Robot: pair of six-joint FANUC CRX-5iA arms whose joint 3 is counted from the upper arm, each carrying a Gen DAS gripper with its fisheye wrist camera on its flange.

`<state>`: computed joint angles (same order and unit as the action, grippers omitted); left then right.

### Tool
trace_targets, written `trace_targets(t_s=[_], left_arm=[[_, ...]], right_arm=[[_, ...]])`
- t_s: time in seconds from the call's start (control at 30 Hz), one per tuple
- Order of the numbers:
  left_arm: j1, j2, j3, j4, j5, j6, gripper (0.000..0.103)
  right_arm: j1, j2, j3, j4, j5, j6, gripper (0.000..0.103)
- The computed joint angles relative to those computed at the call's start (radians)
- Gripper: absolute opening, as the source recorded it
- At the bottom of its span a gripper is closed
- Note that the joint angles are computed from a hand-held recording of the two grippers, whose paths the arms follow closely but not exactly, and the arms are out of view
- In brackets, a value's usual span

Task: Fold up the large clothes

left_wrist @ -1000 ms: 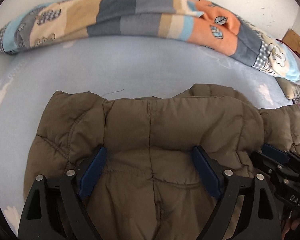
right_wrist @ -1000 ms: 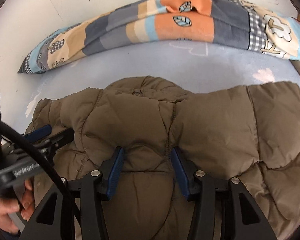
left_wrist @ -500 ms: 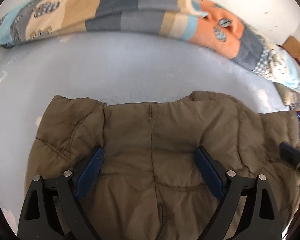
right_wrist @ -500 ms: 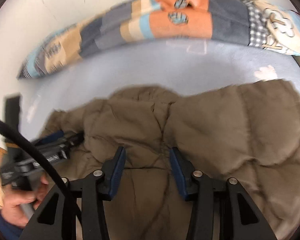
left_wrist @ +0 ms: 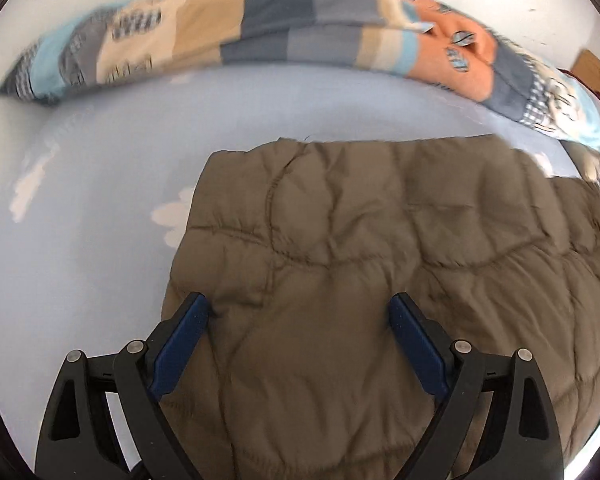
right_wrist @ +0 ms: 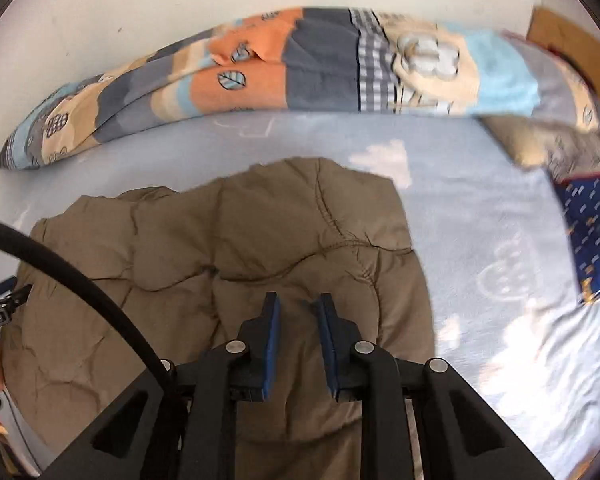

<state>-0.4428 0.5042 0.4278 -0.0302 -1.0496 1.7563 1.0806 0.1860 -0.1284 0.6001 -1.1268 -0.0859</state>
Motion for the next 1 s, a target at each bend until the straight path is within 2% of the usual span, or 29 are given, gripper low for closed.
trace_targets(t_s=[0.1, 0.2, 0.27, 0.33, 0.37, 0.43, 0.47, 0.53, 0.63, 0.67, 0.77, 0.9, 0.97, 1.0], left_arm=[[0.010, 0.041, 0.040, 0.004, -0.018, 0.003, 0.094], [0.035, 0.054, 0.016, 0.068, -0.002, -0.015, 0.098], [0.042, 0.054, -0.002, 0.085, 0.016, -0.006, 0.101], [0.041, 0.063, 0.013, 0.078, 0.001, 0.009, 0.101], [0.039, 0.063, 0.021, 0.072, -0.007, 0.022, 0.101], [0.041, 0.016, -0.008, 0.060, 0.001, 0.049, 0.091], [0.042, 0.000, -0.018, 0.064, -0.001, 0.046, 0.091], [0.051, -0.090, -0.106, 0.091, 0.044, 0.018, 0.090], [0.047, -0.234, -0.231, 0.103, 0.080, -0.013, 0.091], [0.043, -0.281, -0.277, 0.115, 0.088, -0.025, 0.091], [0.022, -0.378, -0.370, 0.127, 0.091, -0.027, 0.091], [-0.034, -0.479, -0.479, 0.024, 0.111, 0.085, 0.091], [-0.045, -0.482, -0.516, -0.009, 0.147, 0.162, 0.091], [-0.049, -0.470, -0.510, -0.032, 0.137, 0.190, 0.091]], right_arm=[[-0.038, 0.015, 0.000, -0.059, 0.034, 0.007, 0.020], [-0.078, 0.026, -0.011, -0.134, 0.091, 0.038, 0.020], [-0.095, 0.004, -0.055, -0.149, 0.157, 0.021, 0.020], [-0.099, -0.002, -0.079, -0.145, 0.189, -0.002, 0.019], [-0.100, -0.003, -0.082, -0.146, 0.190, -0.011, 0.019], [-0.096, 0.004, -0.056, -0.152, 0.146, -0.005, 0.019], [-0.078, -0.002, -0.044, -0.131, 0.102, -0.024, 0.019], [-0.040, -0.042, -0.069, -0.077, 0.087, -0.075, 0.021], [0.078, -0.114, -0.105, 0.041, -0.007, -0.181, 0.026], [0.136, -0.130, -0.105, 0.067, -0.067, -0.216, 0.030], [0.261, -0.167, -0.142, 0.128, -0.133, -0.337, 0.033], [0.405, -0.187, -0.219, 0.152, -0.188, -0.572, 0.034], [0.419, -0.183, -0.228, 0.125, -0.173, -0.607, 0.034], [0.419, -0.186, -0.245, 0.138, -0.151, -0.647, 0.034]])
